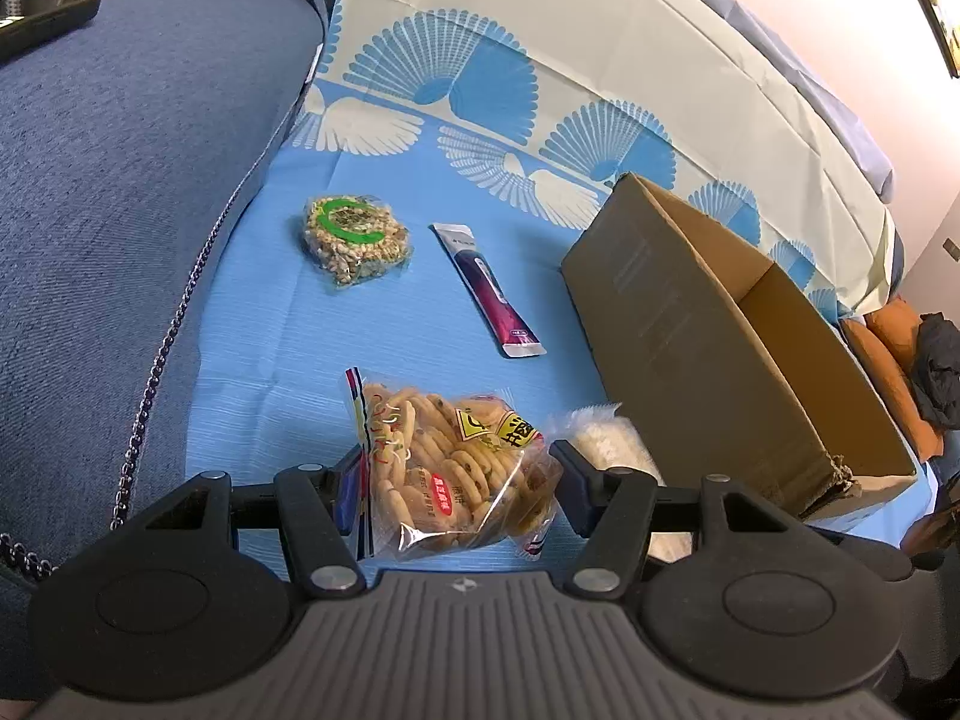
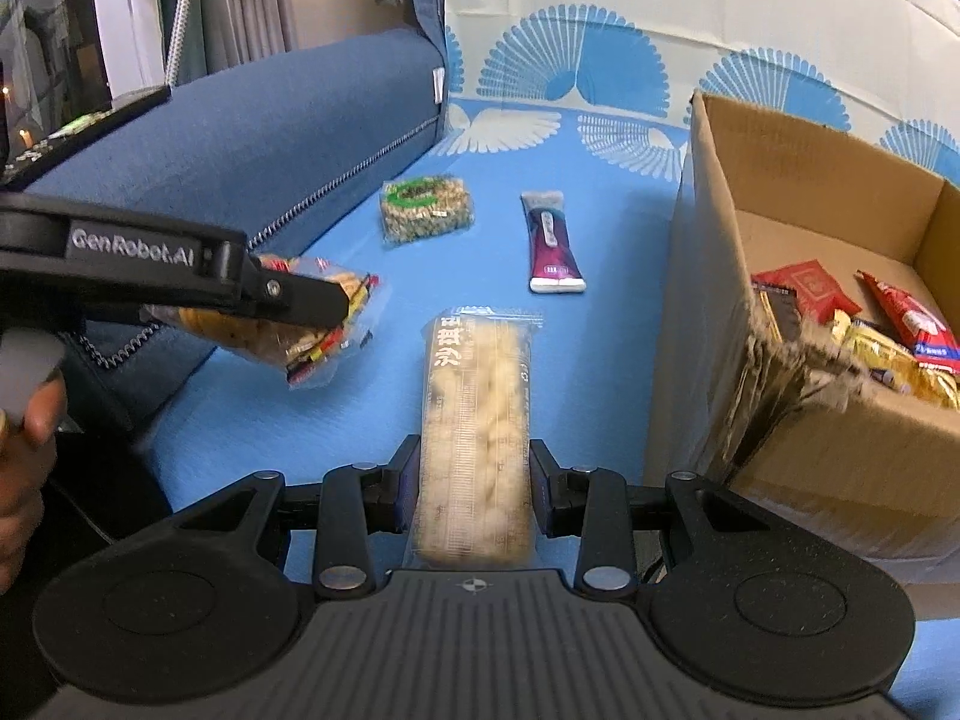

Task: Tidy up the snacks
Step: 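Lift the cookie bag with the left tool while the right tool lifts the wafer pack, then carry both snacks over the box and open both tools to drop them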

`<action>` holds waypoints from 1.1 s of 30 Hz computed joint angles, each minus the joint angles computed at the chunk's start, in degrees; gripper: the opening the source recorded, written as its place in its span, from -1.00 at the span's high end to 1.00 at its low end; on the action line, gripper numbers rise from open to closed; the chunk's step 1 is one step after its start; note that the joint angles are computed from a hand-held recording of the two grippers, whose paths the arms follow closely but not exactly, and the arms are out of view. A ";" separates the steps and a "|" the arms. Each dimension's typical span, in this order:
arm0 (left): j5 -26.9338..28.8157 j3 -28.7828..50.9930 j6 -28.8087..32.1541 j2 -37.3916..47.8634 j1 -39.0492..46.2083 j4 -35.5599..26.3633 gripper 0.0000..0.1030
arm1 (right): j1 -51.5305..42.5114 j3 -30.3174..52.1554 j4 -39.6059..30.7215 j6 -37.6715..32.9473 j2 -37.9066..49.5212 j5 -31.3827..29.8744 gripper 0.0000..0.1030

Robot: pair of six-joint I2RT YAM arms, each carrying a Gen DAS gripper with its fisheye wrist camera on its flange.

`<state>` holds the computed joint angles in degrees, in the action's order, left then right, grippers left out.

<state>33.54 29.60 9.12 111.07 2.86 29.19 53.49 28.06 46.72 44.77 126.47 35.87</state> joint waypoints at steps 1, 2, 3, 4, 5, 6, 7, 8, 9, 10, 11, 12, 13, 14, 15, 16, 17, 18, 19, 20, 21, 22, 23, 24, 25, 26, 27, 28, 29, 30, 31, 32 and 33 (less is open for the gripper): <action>0.12 0.04 -0.02 0.03 0.10 -0.02 -0.29 | 0.11 -0.27 0.59 -0.27 -0.21 0.33 0.27; 0.27 0.10 -0.08 0.04 0.19 -0.07 -0.29 | 0.26 -0.40 0.97 -0.53 -0.41 0.69 0.27; 0.43 0.15 -0.14 0.06 0.29 -0.10 -0.29 | 0.53 -0.66 1.46 -0.92 -0.69 1.29 0.27; 0.62 0.15 -0.25 0.06 0.42 -0.05 -0.29 | 0.80 -0.86 1.88 -1.39 -0.96 1.94 0.27; 0.87 0.16 -0.41 0.06 0.60 -0.01 -0.29 | 0.99 -1.16 2.55 -1.96 -1.22 2.54 0.27; 1.13 0.19 -0.58 0.07 0.81 0.02 -0.29 | 1.32 -1.58 3.52 -2.55 -1.57 3.33 0.27; 1.43 0.12 -0.84 0.11 1.04 0.23 -0.29 | 1.63 -2.05 4.56 -3.07 -1.88 4.04 0.27; 1.81 0.13 -1.18 0.13 1.32 0.33 -0.29 | 1.93 -2.52 5.65 -3.69 -2.26 4.78 0.27; 2.21 0.15 -1.58 0.16 1.65 0.49 -0.29 | 2.34 -3.20 7.09 -4.43 -2.71 5.68 0.27; 2.51 -0.05 -1.93 0.12 1.93 0.82 -0.29 | 2.68 -3.83 8.40 -5.10 -3.09 6.52 0.27; 2.88 -0.06 -2.33 0.12 2.24 0.99 -0.29 | 3.05 -4.52 9.72 -5.85 -3.61 7.44 0.27; 3.18 -0.17 -2.75 0.05 2.53 1.33 -0.29 | 3.64 -5.47 11.47 -6.56 -4.11 8.62 0.27; 3.33 -0.44 -3.18 -0.13 2.69 1.88 -0.29 | 4.08 -6.19 13.05 -7.32 -4.51 9.62 0.27; 3.60 -0.80 -3.51 -0.31 2.93 2.58 -0.29 | 4.38 -7.08 15.09 -8.34 -4.85 10.58 0.27; 3.72 -1.18 -3.76 -0.56 3.03 3.18 -0.29 | 4.87 -8.01 17.22 -9.51 -5.34 11.87 0.27; 3.80 -1.59 -3.92 -0.81 3.17 3.86 -0.29 | 5.36 -8.94 19.34 -10.62 -5.73 13.08 0.27; 3.82 -2.08 -3.98 -1.17 3.24 4.55 -0.29 | 5.88 -9.88 21.46 -11.71 -6.06 14.31 0.27; 3.76 -2.57 -3.94 -1.60 3.25 5.14 -0.29 | 6.42 -10.93 23.80 -13.10 -6.54 15.79 0.27; 3.51 -3.04 -3.88 -2.02 3.11 5.72 -0.29 | 6.69 -11.75 25.90 -14.45 -6.90 16.91 0.27; 2.97 -3.47 -3.68 -2.59 2.73 6.12 -0.29 | 6.98 -12.67 28.37 -15.79 -7.14 17.96 0.27; 2.28 -3.66 -3.49 -3.19 2.28 5.99 -0.29 | 7.23 -13.68 31.24 -17.20 -7.22 19.10 0.27; 1.35 -3.50 -3.48 -3.83 1.60 5.18 -0.29 | 7.45 -14.52 33.54 -18.32 -7.25 20.15 0.27; 0.68 -2.83 -3.53 -4.47 0.92 3.18 -0.29 | 7.67 -15.46 35.82 -19.40 -7.32 21.37 0.27; -0.01 -1.65 -3.94 -5.31 0.04 -0.12 -0.28 | 7.76 -16.27 37.55 -20.09 -7.42 22.37 0.27; -0.81 -0.90 -4.53 -5.98 -0.72 -2.24 -0.28 | 7.45 -16.90 39.00 -20.63 -7.50 23.02 0.27; -2.02 -0.51 -5.36 -7.34 -2.02 -3.91 -0.28 | 7.15 -17.73 40.33 -20.77 -7.65 23.68 0.27; -2.84 -0.37 -5.96 -8.88 -3.39 -4.90 -0.28 | 6.74 -18.60 41.23 -20.63 -8.05 24.45 0.27; -3.48 -0.28 -6.75 -10.70 -4.85 -5.68 -0.28 | 6.33 -19.28 41.14 -20.02 -8.77 25.59 0.27; -4.00 -0.04 -7.97 -12.93 -6.69 -6.43 -0.28 | 5.58 -20.10 40.14 -18.93 -10.18 26.75 0.27; -4.31 0.26 -9.15 -14.94 -8.42 -6.99 -0.28 | 4.79 -20.74 39.25 -17.42 -11.04 27.68 0.27; -4.83 0.74 -10.56 -17.03 -10.53 -7.48 -0.28 | 4.20 -21.59 37.37 -15.13 -12.57 28.73 0.27; -5.64 1.44 -12.08 -18.98 -12.96 -7.86 -0.28 | 3.28 -22.49 34.79 -12.40 -14.57 29.56 0.26; -6.61 2.45 -13.47 -20.63 -15.49 -8.36 -0.28 | 1.93 -23.35 31.13 -9.05 -17.07 30.34 0.26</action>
